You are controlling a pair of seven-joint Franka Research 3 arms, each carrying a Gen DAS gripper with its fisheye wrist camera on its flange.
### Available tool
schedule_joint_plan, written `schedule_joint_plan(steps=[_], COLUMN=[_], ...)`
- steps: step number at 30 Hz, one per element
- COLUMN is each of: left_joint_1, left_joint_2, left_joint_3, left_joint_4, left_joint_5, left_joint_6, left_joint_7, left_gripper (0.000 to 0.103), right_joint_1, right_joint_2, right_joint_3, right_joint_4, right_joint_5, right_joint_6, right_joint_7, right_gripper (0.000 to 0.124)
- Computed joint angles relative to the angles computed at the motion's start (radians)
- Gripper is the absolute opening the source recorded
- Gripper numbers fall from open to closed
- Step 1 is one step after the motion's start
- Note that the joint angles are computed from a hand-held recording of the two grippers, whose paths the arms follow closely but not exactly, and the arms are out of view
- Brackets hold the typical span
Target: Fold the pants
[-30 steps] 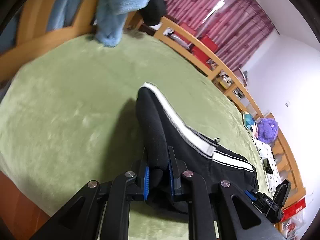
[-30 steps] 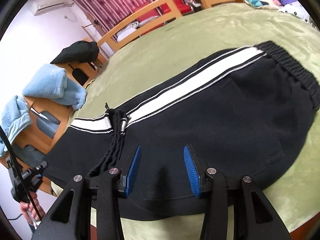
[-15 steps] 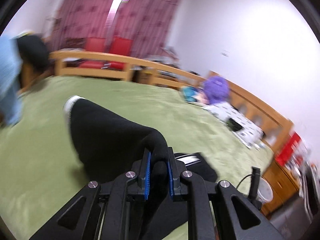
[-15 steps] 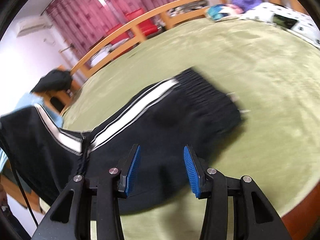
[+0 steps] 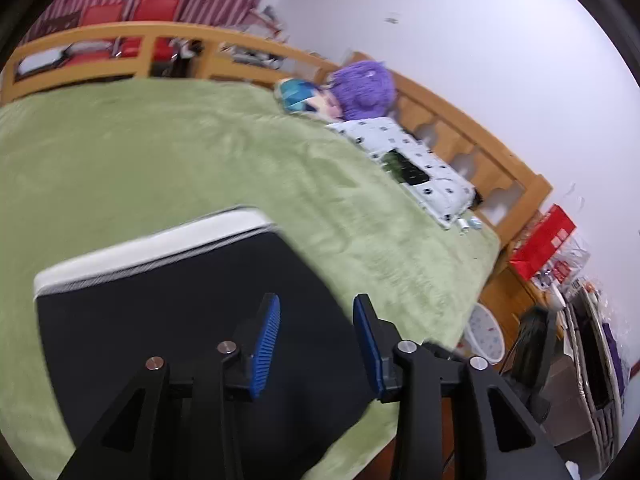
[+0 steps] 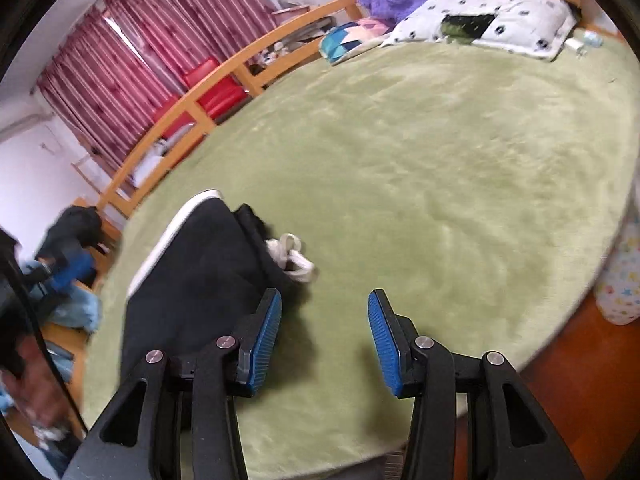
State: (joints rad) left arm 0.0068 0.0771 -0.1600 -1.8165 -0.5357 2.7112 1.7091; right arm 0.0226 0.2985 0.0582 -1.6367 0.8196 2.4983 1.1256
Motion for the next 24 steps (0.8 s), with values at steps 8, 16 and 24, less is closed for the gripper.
schedule_joint_plan(steps=[8, 16, 24], left_joint_1=[0.028, 0.003, 0.024], left_joint_2=[-0.169, -0.258, -0.184], left_joint_3=[0.084, 0.159, 0.156], left_joint_4=[-0.276, -0.430, -0.396], left_joint_5=[0.207, 0.226, 0.213], left_joint_6=[0.051, 0.067, -0.016], left_joint_7=[-0.261, -0.352, -0.380], left_gripper=[0.051, 0.059, 0.065], right_joint_1=[0.034, -0.021, 0.055], right_joint_2=[0.205, 0.124, 0.200], right_joint_3=[0.042, 0.094, 0.010], right_joint_4=[0.269, 0.191, 0.231], right_joint_5=[-0.055, 0.128, -0.184], right_joint_6=[-0.156, -0.148, -0.134], right_joint_7=[0.016, -0.204, -0.006], right_gripper=[0.062, 0.015, 0.061])
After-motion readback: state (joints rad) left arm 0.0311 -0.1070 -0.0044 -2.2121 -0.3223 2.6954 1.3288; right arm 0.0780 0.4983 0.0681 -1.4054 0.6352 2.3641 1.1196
